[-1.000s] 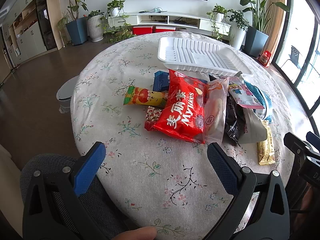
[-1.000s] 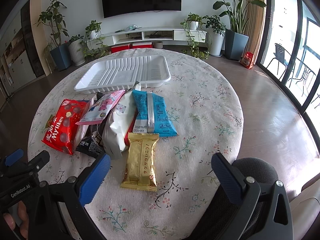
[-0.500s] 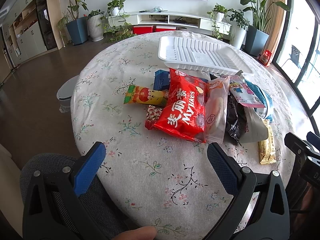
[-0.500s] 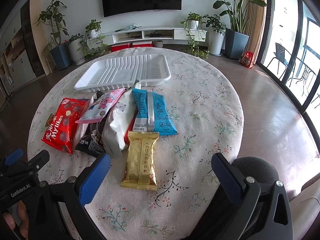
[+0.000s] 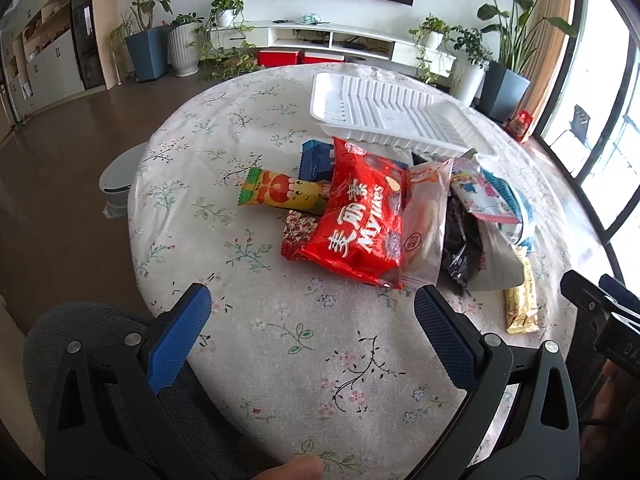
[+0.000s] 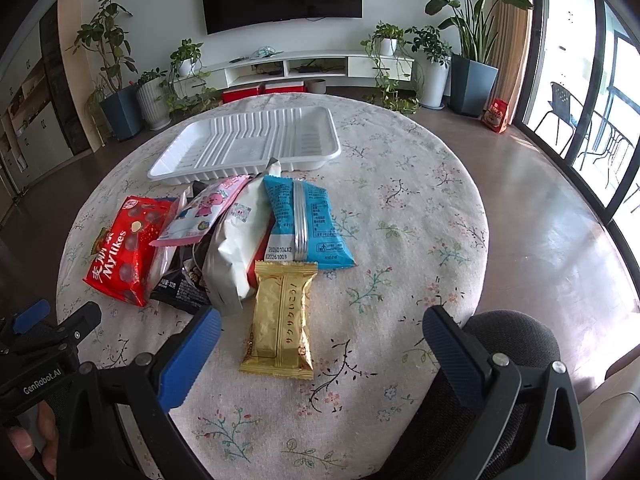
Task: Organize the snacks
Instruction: 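Grasp the red Mylikes bag with the left tool while the right tool grasps the gold bar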
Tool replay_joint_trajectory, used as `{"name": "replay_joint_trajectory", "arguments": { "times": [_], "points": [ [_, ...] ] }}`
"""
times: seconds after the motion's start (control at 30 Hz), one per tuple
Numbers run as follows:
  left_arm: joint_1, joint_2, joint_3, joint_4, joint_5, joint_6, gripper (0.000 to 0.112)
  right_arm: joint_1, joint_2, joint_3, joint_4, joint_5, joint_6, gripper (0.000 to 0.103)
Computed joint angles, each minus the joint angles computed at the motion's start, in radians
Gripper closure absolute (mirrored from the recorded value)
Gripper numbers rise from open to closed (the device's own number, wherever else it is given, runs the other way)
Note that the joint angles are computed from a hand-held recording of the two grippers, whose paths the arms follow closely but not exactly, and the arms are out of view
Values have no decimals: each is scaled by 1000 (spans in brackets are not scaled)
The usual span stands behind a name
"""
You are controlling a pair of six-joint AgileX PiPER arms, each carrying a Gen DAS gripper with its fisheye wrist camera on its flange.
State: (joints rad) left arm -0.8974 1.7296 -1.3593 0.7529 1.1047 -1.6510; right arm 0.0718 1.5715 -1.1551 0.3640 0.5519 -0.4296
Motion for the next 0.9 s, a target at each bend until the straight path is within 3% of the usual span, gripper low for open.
{"name": "replay_joint_trajectory", "arguments": {
  "times": [0.1, 0.17, 0.27, 0.37, 0.47, 0.53, 0.67, 0.77, 0.83, 0.9],
  "points": [
    [15, -73, 121, 82, -165, -53, 10, -48, -5, 20, 160, 16, -124, 0],
    [16, -85, 146, 92, -181, -42, 10, -100, 8, 21, 313, 71, -245, 0],
    [64, -85, 141, -60, -206, 80, 10, -167, 53, -2, 482, 203, -374, 0],
    [88, -125, 188, -51, -223, 30, 10, -202, 79, -4, 561, 275, -422, 0],
    [130, -100, 120, -100, -154, 122, 10, -199, 54, 25, 565, 274, -489, 0],
    [147, -97, 94, -98, -164, 171, 10, -183, 28, 35, 544, 242, -497, 0],
    [162, -17, -51, -127, -125, 348, 10, -162, 34, 24, 475, 222, -457, 11],
    [193, 62, -170, -199, -101, 509, 12, -156, 91, -51, 374, 265, -342, 15],
    [216, 103, -225, -231, -102, 591, 18, -183, 139, -111, 374, 327, -331, 15],
    [235, 141, -276, -259, -76, 654, 23, -196, 138, -109, 390, 334, -343, 19]
  ]
}}
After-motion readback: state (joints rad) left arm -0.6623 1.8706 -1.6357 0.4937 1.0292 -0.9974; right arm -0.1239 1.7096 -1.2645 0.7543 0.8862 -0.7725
